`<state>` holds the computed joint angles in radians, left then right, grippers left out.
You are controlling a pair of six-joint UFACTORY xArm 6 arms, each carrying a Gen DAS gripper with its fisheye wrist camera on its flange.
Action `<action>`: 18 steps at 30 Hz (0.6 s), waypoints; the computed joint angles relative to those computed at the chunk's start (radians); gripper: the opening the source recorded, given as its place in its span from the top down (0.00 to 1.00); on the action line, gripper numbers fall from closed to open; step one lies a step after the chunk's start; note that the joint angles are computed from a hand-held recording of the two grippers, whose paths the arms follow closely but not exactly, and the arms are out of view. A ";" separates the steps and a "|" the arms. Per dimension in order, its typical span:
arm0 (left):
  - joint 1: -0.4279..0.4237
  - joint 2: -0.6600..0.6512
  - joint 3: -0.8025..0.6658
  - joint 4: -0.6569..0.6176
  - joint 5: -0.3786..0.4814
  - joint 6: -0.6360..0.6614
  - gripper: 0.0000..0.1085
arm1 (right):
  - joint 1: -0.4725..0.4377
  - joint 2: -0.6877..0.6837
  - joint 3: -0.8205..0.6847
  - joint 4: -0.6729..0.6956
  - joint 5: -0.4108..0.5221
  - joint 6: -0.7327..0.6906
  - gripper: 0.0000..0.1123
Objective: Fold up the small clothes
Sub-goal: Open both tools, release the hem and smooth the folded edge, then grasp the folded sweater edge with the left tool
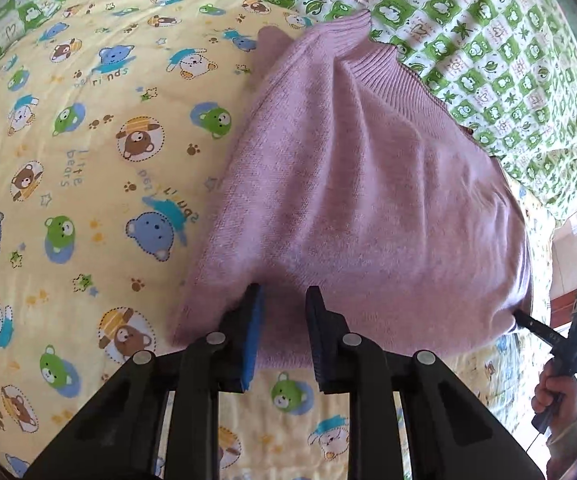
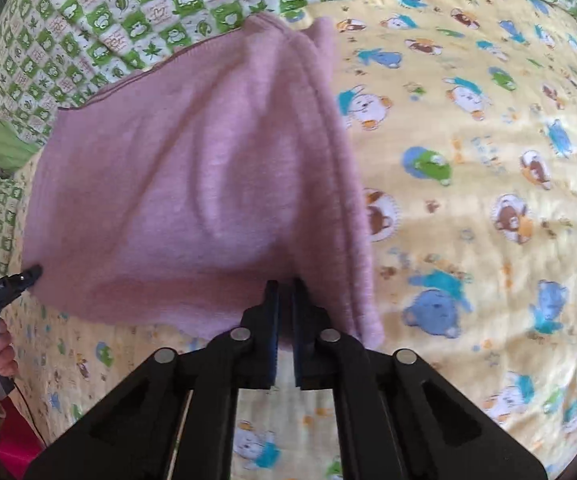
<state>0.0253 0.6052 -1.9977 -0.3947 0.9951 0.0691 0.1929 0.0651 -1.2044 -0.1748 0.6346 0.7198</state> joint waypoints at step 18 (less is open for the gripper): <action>0.067 -0.160 0.251 -0.179 -0.054 -0.271 0.39 | -0.016 -0.210 0.245 -0.095 -0.116 0.400 0.59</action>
